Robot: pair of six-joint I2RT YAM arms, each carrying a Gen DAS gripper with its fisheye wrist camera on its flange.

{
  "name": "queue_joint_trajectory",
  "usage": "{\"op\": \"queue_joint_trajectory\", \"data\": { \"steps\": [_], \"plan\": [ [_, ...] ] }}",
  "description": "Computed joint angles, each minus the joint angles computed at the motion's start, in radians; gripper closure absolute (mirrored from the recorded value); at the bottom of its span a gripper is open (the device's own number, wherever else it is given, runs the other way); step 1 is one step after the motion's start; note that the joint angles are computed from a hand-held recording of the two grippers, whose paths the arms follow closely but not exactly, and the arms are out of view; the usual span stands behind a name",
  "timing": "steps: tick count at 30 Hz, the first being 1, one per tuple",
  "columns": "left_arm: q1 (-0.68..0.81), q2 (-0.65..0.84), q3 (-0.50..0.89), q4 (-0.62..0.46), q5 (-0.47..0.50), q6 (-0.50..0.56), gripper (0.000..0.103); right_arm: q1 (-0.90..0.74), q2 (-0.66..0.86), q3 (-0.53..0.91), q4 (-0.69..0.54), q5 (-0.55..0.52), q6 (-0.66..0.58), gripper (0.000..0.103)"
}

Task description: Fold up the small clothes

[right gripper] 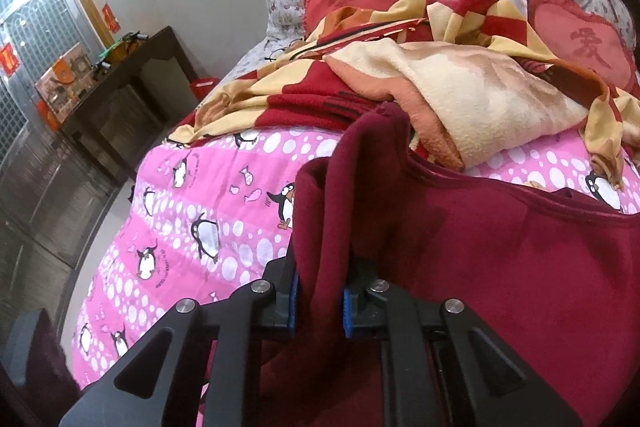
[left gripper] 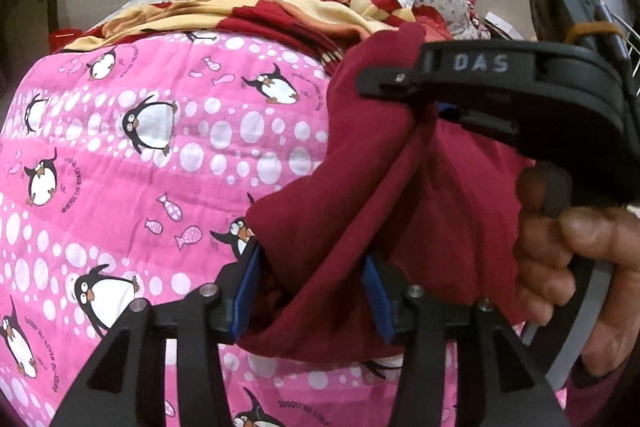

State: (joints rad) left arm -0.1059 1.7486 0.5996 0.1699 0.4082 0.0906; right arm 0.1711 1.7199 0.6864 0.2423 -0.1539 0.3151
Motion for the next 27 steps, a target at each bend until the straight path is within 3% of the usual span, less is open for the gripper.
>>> {"op": "queue_joint_trajectory", "data": {
  "steps": [2,9,13,17,19,21,23,25,27],
  "plan": [
    [-0.013,-0.043,-0.016,-0.011,0.001,0.015,0.073,-0.025,-0.025,-0.012,-0.013,-0.029,-0.011,0.089],
    [-0.125,-0.232,0.002,-0.157,0.092,-0.008,0.079,-0.231,-0.238,-0.073,-0.159,-0.195,-0.140,0.091],
    [-0.297,-0.299,0.019,-0.169,0.090,-0.069,0.079,-0.412,-0.380,-0.090,-0.288,-0.260,-0.269,0.091],
    [-0.522,-0.232,0.061,-0.122,0.032,-0.135,0.079,-0.628,-0.401,-0.087,-0.373,-0.316,-0.404,0.091],
    [-0.599,-0.163,0.080,-0.098,0.007,-0.143,0.079,-0.689,-0.342,-0.108,-0.322,-0.247,-0.477,0.091],
    [-0.616,-0.119,0.100,-0.127,0.040,-0.148,0.078,-0.723,-0.242,-0.112,-0.268,-0.185,-0.506,0.091],
    [-0.597,-0.127,0.088,-0.155,0.089,-0.137,0.068,-0.734,-0.140,-0.126,-0.184,-0.138,-0.509,0.091],
    [-0.565,-0.165,0.072,-0.190,0.102,-0.107,0.059,-0.740,-0.063,-0.144,-0.101,-0.129,-0.513,0.091],
    [-0.515,-0.236,0.032,-0.195,0.077,-0.069,0.055,-0.788,-0.060,-0.156,-0.076,-0.185,-0.488,0.082]
  ]
}}
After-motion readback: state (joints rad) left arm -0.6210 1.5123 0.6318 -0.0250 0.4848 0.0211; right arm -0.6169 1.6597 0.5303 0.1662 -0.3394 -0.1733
